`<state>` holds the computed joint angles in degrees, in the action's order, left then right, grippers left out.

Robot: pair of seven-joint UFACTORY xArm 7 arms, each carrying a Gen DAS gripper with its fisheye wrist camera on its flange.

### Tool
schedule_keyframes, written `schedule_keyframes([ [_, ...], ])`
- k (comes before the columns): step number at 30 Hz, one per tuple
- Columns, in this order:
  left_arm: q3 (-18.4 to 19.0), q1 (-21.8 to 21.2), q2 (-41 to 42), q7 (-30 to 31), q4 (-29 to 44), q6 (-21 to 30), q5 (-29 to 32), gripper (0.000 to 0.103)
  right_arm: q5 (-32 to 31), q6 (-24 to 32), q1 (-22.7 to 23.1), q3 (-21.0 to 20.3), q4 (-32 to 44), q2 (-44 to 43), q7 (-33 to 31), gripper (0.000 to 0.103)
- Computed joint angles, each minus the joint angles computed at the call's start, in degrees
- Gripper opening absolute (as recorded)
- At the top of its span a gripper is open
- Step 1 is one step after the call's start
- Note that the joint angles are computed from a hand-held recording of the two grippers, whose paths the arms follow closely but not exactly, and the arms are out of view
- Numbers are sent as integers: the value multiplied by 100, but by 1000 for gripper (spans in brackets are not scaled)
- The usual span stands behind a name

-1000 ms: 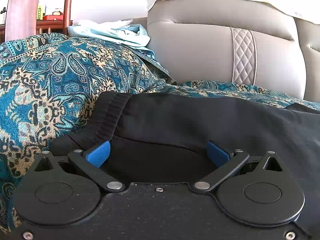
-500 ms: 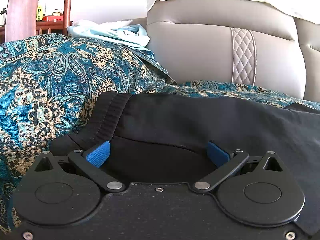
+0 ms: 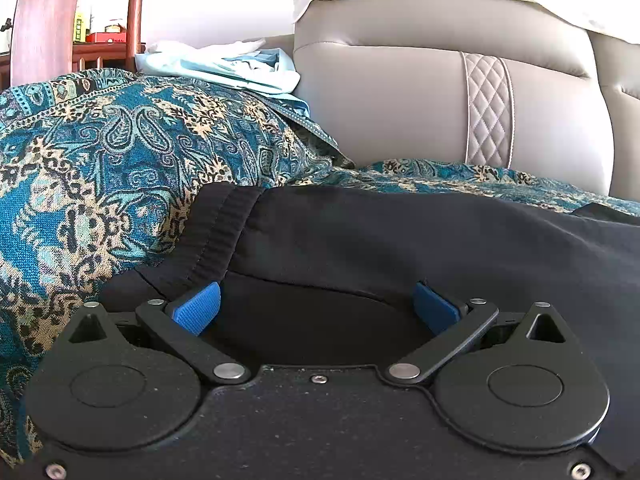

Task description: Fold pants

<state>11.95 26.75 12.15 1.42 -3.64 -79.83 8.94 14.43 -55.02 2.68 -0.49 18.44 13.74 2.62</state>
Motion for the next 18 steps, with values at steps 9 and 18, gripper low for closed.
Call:
schedule_keyframes([
  [9,-6,-17,56,-5,13,-46,-28,103,382,916,-151,-229,716,22,-384,103],
  [18,-14,-34,72,-25,22,-59,-82,103,-673,1273,-680,-177,137,-889,972,103],
])
